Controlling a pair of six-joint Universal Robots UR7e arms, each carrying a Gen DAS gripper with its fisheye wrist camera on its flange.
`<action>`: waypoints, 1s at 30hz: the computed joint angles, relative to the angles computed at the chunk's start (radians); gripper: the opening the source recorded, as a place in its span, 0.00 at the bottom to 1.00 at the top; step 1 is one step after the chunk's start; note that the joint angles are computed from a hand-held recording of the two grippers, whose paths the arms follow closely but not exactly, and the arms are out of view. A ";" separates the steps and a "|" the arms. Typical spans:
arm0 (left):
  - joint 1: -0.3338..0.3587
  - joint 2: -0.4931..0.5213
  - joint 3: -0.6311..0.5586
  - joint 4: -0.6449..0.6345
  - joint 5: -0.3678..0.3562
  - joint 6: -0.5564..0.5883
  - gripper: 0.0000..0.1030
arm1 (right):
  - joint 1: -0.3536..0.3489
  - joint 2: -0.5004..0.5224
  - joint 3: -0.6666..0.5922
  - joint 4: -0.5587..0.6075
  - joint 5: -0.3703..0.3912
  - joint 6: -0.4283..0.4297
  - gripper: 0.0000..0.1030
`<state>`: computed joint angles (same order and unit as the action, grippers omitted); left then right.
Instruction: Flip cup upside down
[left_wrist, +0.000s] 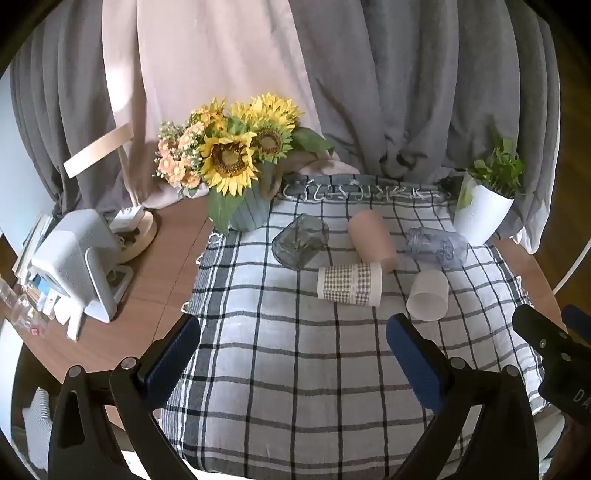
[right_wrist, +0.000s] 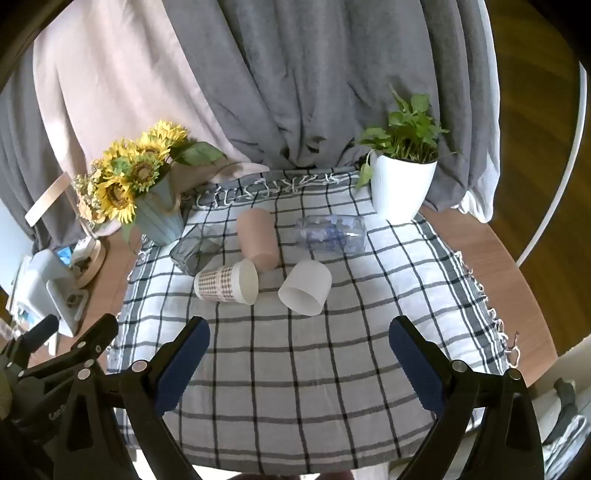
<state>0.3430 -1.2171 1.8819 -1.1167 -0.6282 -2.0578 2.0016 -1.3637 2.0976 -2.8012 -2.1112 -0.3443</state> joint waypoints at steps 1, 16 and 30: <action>0.001 -0.004 0.004 -0.012 -0.002 0.004 1.00 | -0.001 0.000 -0.002 0.006 0.002 0.003 0.95; 0.007 0.001 0.000 -0.025 0.017 0.021 1.00 | -0.006 0.008 -0.022 0.030 0.007 0.007 0.95; 0.005 -0.005 0.009 -0.028 0.011 0.015 1.00 | -0.005 0.002 -0.011 0.026 0.006 0.010 0.95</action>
<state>0.3480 -1.2226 1.8907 -1.1443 -0.6168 -2.0427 1.9965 -1.3615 2.0867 -2.7749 -2.1056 -0.3342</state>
